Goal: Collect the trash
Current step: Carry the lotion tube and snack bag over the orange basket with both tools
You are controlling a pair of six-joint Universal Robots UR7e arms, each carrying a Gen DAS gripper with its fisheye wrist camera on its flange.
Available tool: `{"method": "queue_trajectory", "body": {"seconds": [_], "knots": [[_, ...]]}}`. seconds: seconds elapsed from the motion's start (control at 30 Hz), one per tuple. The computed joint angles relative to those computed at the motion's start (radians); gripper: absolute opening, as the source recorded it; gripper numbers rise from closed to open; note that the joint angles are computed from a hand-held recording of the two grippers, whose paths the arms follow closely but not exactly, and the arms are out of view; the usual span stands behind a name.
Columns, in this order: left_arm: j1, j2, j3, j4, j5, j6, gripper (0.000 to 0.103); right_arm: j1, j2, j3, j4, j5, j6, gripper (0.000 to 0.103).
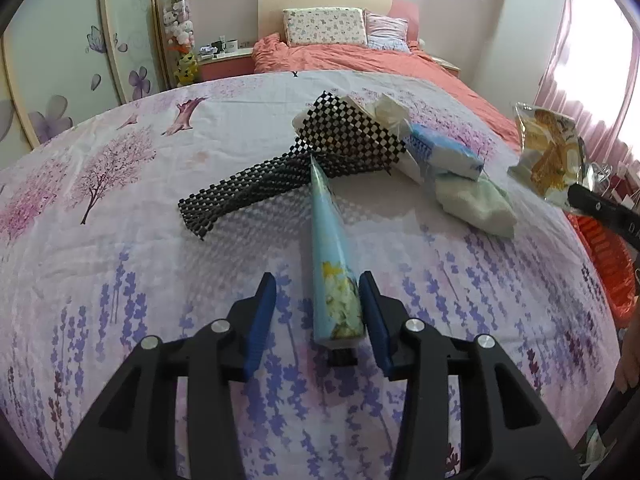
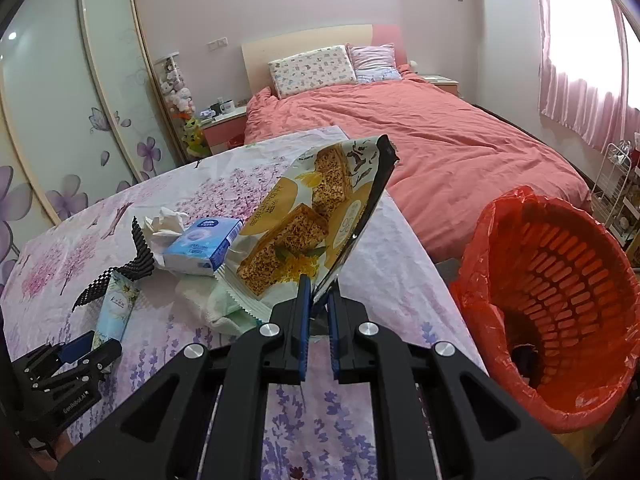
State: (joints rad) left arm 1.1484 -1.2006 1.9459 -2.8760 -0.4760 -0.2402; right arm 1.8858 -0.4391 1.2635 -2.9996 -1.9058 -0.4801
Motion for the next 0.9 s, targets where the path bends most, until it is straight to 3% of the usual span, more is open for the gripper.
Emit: {"method": "queue_trajectory", "body": {"seconds": [0.03,0.3,0.67,0.8,0.9], "knots": [[-0.001,0.001,0.002,-0.009,-0.011,0.011,0.024,0.0,0.0,-0.001,0.0,0.0,0.001,0.008],[-0.02,-0.01,0.01,-0.05,-0.016,0.036,0.023,0.003,-0.021,0.02,-0.014,0.022,0.002,0.008],[-0.086,-0.015,0.002,-0.173,0.039,0.152,0.022,0.0,-0.063,0.061,-0.041,0.066,0.002,0.008],[-0.088,-0.017,0.011,-0.127,0.06,0.138,0.023,-0.003,-0.071,0.072,-0.045,0.07,0.006,0.008],[-0.074,-0.035,0.036,-0.012,0.046,0.048,0.022,-0.006,-0.073,0.08,-0.043,0.067,0.004,0.008]]}}
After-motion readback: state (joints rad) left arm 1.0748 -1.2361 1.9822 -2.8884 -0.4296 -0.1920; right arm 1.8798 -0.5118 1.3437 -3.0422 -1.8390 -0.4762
